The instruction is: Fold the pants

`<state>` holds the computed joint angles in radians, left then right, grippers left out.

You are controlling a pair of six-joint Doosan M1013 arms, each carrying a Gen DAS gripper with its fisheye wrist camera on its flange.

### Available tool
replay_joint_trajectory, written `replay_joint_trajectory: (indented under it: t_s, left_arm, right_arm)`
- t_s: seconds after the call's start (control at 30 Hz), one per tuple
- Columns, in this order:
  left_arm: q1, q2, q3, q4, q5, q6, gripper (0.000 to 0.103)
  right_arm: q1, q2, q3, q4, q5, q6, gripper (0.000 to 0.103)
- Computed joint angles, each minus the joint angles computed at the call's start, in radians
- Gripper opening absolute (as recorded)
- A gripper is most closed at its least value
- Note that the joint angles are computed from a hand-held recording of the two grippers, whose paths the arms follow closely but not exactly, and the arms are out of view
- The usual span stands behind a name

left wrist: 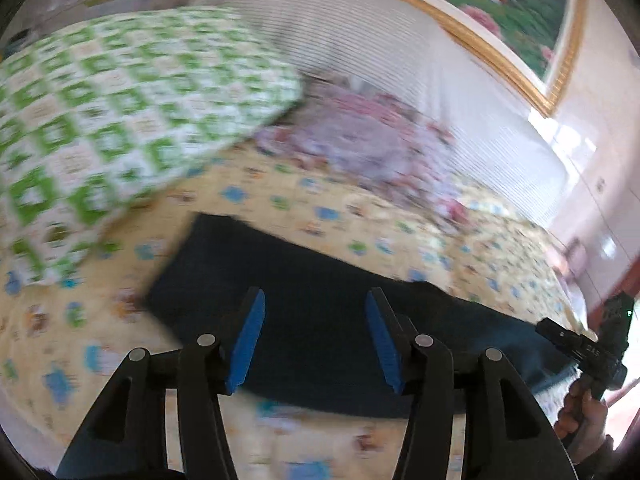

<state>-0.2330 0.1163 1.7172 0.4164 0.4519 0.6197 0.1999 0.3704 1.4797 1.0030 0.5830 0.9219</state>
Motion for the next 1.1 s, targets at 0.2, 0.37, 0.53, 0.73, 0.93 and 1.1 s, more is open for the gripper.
replay_joint_trajectory:
  t_s: [0.2,0.37,0.53,0.73,0.93,1.1]
  left_arm:
    - [-0.040,0.069,-0.087,-0.276,-0.004,0.325,0.058]
    - [-0.076,0.127,-0.162,-0.465,0.021,0.554,0.058]
    - [-0.111,0.189,-0.251,-0.580,0.085,0.715,0.060]
    - [-0.151,0.256,-0.358,-0.645,0.167,0.855,0.063]
    - [-0.184,0.329,-0.480,-0.682,0.261,0.970,0.066]
    - [-0.209,0.394,-0.584,-0.683,0.355,1.044,0.067]
  right_arm:
    - [-0.047,-0.065,0.096,0.011,-0.064,0.029,0.041]
    - [-0.082,-0.110,0.162,0.045,-0.106,0.022,0.041]
    - [-0.110,-0.143,0.212,0.076,-0.129,0.018,0.041]
    - [-0.140,-0.178,0.264,0.084,-0.154,0.035,0.042]
    - [-0.171,-0.207,0.313,0.110,-0.172,0.053,0.048]
    - [-0.193,-0.219,0.341,0.141,-0.182,0.073,0.051]
